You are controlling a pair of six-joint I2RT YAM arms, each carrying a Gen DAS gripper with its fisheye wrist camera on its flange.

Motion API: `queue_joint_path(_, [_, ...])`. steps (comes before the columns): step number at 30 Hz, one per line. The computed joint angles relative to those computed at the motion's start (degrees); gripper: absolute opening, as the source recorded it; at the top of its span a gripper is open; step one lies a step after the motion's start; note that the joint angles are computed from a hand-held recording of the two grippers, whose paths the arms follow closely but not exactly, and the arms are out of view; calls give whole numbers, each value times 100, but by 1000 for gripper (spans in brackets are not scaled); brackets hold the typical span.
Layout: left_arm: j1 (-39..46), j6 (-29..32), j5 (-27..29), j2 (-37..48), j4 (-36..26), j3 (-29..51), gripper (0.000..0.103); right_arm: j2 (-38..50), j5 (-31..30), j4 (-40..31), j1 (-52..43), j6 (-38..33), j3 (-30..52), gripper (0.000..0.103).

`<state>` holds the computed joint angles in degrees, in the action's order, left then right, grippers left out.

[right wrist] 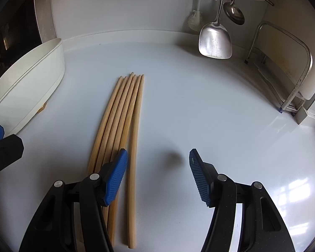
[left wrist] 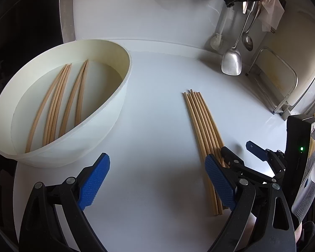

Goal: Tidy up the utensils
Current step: 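Move both open tools back over the chopstick bundle, then grasp one chopstick from the bundle with each tool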

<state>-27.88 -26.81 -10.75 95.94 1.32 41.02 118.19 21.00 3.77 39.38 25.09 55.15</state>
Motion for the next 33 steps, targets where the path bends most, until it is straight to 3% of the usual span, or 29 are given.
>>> queue_joint_path(3, [-35, -32, -11, 54, -28, 45, 90, -28, 36, 70, 29, -89, -55, 57])
queue_joint_path(11, [-290, -209, -67, 294, -103, 263, 90, -78, -78, 191, -67, -313, -174, 24])
queue_joint_path(13, [-361, -252, -94, 391, -129, 348, 90, -90, -157, 257, -130, -347, -220, 20])
queue_joint_path(28, [-560, -460, -440, 1607, -590, 1408, 90, -538, -655, 789, -808, -488, -997, 18])
queue_joint_path(31, [-554, -432, -573, 1797, -730, 1583, 90, -671, -697, 1002, -886, -573, -1199, 36])
queue_joint_path(33, [-547, -433, -602, 1881, -794, 1638, 90, -707, -626, 1101, -885, -636, -1259, 36])
